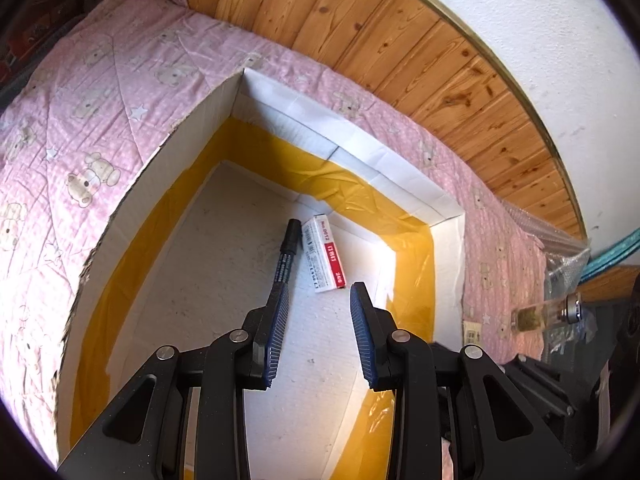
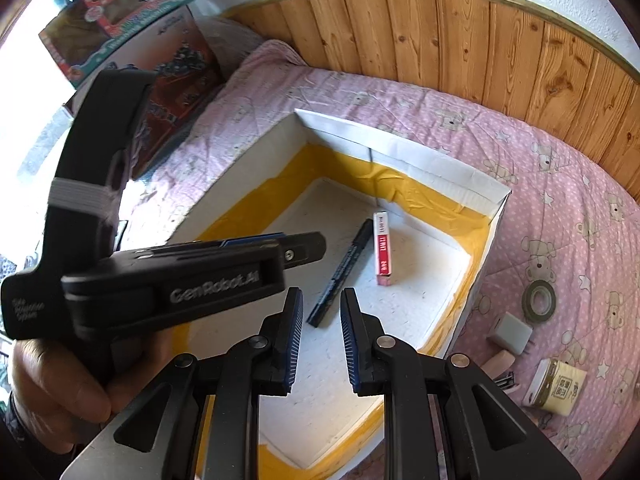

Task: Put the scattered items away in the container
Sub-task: 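Withdraw both open tools from the box back toward the scattered items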

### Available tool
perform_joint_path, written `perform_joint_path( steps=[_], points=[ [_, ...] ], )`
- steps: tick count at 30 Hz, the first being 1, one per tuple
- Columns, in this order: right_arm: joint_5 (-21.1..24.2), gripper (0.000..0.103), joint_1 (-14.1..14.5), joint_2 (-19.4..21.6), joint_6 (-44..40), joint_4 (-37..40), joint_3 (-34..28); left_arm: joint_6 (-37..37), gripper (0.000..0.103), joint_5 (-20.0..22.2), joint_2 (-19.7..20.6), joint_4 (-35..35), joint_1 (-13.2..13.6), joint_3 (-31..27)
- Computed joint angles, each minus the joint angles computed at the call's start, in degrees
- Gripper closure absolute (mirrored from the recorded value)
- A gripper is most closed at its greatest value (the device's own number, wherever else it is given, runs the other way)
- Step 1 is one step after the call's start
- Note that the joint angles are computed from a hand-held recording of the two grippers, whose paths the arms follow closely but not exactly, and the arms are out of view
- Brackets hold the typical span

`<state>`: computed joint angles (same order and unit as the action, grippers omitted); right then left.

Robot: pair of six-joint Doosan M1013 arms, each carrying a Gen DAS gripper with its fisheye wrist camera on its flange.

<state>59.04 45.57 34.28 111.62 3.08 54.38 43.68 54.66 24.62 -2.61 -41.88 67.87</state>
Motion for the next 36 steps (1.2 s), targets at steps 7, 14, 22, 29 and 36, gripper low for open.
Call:
perform_joint_path(
  steps=[7, 14, 22, 29, 36],
  points=[
    [-7.82, 0.082, 0.61, -3.92, -1.83, 2.04, 5.96, -2.27, 0.069, -0.72, -1.42, 2.23, -0.85, 0.85],
    [-15.89, 0.082, 1.24, -7.55, -2.29, 3.58, 11.9, -6.17, 0.069, -1.61, -3.09, 6.77, -2.27, 1.78],
    [-27.98, 0.082, 1.96, -13.29, -6.21, 7.0, 20.89, -7.13, 0.069, -4.38, -5.2, 8.53, -3.83, 3.81],
    [-36.14, 0.082, 1.75, -18.27, -9.22, 11.36, 28.21, -4.77, 0.069, -5.77, -5.92, 9.63, -5.95, 4.18],
    [-41.02, 0.082, 1.02, -22.15, -7.08, 12.07, 33.95, 1.89, 0.069, -7.67, -5.84, 10.64, -9.68, 3.31]
  ],
)
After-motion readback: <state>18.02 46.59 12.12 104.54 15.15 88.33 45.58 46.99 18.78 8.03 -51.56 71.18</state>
